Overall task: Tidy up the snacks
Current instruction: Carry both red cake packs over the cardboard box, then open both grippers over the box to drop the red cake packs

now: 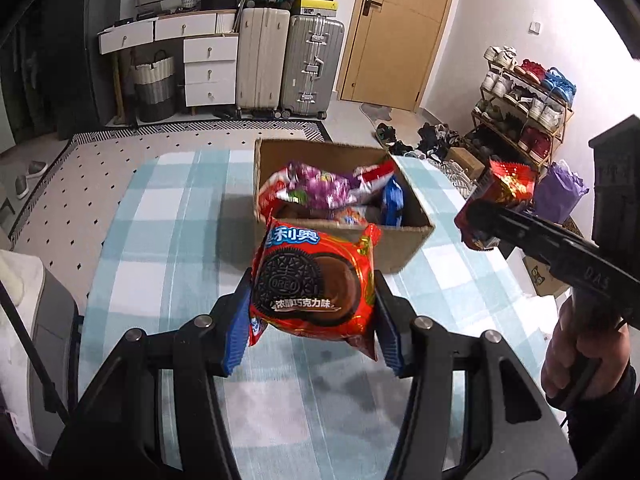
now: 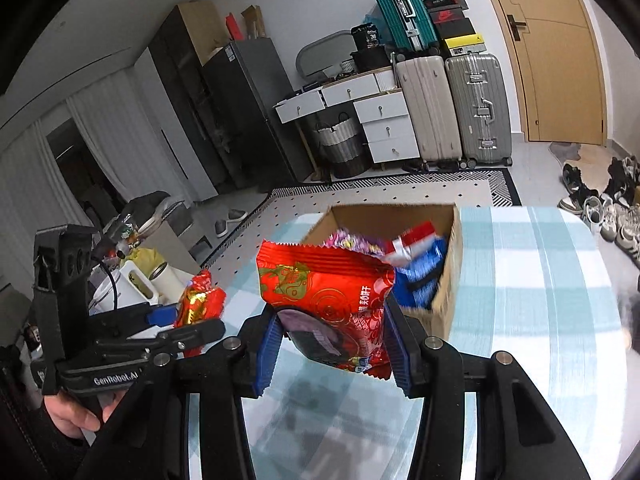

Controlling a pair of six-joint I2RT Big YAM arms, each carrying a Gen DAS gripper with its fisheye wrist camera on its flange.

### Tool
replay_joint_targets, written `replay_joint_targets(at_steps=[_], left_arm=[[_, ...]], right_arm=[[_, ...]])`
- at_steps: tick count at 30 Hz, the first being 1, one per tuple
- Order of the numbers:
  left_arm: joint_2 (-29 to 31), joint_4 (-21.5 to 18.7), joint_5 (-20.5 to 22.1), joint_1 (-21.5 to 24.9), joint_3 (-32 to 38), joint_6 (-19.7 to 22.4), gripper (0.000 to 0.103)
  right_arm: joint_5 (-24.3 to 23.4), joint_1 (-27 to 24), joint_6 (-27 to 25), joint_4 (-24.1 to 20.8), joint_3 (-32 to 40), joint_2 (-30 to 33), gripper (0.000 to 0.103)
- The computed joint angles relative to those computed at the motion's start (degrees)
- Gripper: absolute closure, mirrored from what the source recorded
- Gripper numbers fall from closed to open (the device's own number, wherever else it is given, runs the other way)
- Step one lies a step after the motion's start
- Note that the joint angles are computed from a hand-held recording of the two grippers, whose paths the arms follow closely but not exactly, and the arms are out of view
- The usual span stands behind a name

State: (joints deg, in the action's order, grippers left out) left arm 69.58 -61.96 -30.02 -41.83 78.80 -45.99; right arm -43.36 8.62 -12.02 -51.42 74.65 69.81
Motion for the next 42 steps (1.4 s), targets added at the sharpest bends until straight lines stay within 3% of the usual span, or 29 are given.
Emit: replay_joint_targets(at_steps=[10, 17, 26, 34, 42], left_arm=[[3.6, 0.0, 4.2, 6.2, 6.7, 6.9, 0.052], [9.0, -0.8, 7.7, 10.3, 13.4, 12.0, 0.052], [16.7, -2.5, 11.9, 14.8, 22.5, 15.6, 0.052], [21.6, -1.0, 17.0, 18.0, 24.3, 15.4, 0.052], [23.7, 1.0, 19.0, 19.5, 23.4, 15.7, 0.052]], right_arm=[[2.9, 3.4, 1.0, -1.8, 9.0, 5.8, 0.056], [4.1, 4.3, 1.9, -1.9, 14.1, 10.0, 0.056], [5.0, 4.9, 3.3, -1.9, 20.9, 15.6, 0.056], [6.5, 5.8, 3.1, -2.8, 24.4, 20.5, 0.056], [8.2, 6.1, 2.0, -3.7, 24.7, 23.7, 0.056]])
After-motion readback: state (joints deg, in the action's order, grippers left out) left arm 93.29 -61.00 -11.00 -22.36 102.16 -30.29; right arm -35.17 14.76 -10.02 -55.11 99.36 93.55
